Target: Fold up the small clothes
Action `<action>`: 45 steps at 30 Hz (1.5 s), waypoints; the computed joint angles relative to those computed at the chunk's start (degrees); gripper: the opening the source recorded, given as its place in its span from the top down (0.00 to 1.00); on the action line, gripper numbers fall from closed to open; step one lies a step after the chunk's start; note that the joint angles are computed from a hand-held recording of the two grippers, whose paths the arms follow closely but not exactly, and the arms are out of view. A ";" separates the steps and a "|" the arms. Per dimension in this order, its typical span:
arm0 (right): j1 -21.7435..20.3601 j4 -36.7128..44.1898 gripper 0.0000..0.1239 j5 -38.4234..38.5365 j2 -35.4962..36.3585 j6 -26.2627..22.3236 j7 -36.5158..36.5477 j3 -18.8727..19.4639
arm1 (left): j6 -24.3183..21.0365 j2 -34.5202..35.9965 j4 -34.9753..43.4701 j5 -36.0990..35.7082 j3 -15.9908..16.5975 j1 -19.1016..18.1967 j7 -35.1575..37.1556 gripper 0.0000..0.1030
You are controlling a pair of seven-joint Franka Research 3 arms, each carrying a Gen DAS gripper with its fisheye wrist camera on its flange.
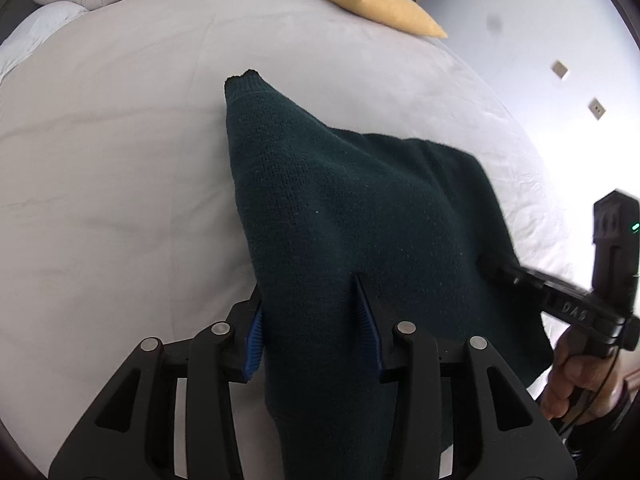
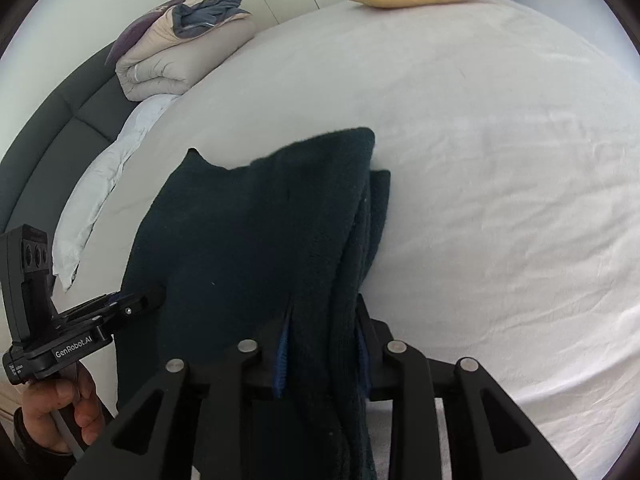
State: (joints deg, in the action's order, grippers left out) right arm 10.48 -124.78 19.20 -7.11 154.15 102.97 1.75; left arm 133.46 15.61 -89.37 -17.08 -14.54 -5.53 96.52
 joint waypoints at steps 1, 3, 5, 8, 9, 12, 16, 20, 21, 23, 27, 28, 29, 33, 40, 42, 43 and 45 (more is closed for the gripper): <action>-0.01 -1.23 0.59 0.25 -0.75 1.35 0.73 0.11 | 0.49 -0.52 -0.58 0.29 0.03 -0.03 0.28 0.59; -0.13 -2.94 0.54 0.40 -2.42 2.43 2.07 0.26 | 1.55 -1.70 -2.11 -0.76 0.02 0.42 1.14 0.58; -1.41 -3.94 0.50 -3.91 -4.04 2.65 6.36 1.52 | 3.42 -3.67 -4.66 -3.23 -0.16 0.82 1.55 0.57; -3.06 -6.38 0.50 -10.05 -7.37 4.47 10.37 3.29 | 9.06 -6.60 -8.47 -5.07 -0.09 0.23 1.98 0.51; -3.90 -6.80 0.50 -12.52 -8.23 5.20 11.82 4.16 | 12.62 -8.95 -11.29 -5.49 0.06 0.00 2.52 0.43; -8.05 -9.26 0.46 -22.00 -12.59 7.50 18.60 8.72 | 24.87 -16.26 -19.74 -5.44 1.15 -1.61 4.34 0.24; -13.16 -12.02 0.34 -30.38 -18.16 10.61 25.35 13.98 | 39.18 -23.64 -27.37 3.21 1.88 -3.26 -0.17 0.00; -19.67 -15.64 0.17 -34.45 -25.51 15.13 30.78 19.38 | 46.56 -29.96 -32.44 11.87 0.98 -1.77 -7.20 0.00; -22.46 -16.33 0.17 -35.31 -27.65 16.66 32.54 21.70 | 46.73 -30.58 -32.58 13.63 -0.18 -0.36 -9.19 0.00; -25.95 -16.87 0.17 -35.67 -31.03 17.77 33.56 24.66 | 46.87 -35.33 -36.02 16.68 -2.39 3.15 -13.45 0.00; -28.50 -17.01 0.17 -34.86 -36.48 16.77 32.30 27.01 | 43.16 -39.79 -37.60 19.30 -0.95 1.57 -15.88 0.00; -27.73 -16.85 0.17 -34.32 -37.15 15.85 31.30 26.62 | 40.51 -41.13 -37.56 21.17 -2.44 3.63 -17.57 0.00; -26.41 -16.45 0.17 -33.66 -37.36 14.44 30.05 25.92 | 38.69 -42.35 -37.86 22.60 -3.28 4.55 -18.93 0.00; -23.77 -14.46 0.17 -32.20 -37.46 8.04 28.37 25.20 | 33.50 -42.43 -37.09 25.09 -1.86 2.21 -20.83 0.00; -20.94 -11.89 0.17 -33.68 -36.76 1.16 29.51 25.63 | 25.19 -38.58 -35.89 26.57 2.04 -3.84 -24.74 0.00; -20.21 -11.57 0.17 -34.80 -36.05 -0.51 29.82 25.79 | 23.10 -36.99 -35.08 27.26 2.66 -4.69 -25.48 0.00; -19.55 -11.55 0.17 -35.14 -35.58 -0.91 29.95 25.59 | 22.01 -36.39 -34.63 27.14 3.10 -5.21 -25.56 0.00; -18.21 -11.30 0.17 -35.55 -34.47 -1.55 30.33 24.97 | 21.47 -35.78 -34.25 26.14 4.40 -6.26 -25.03 0.00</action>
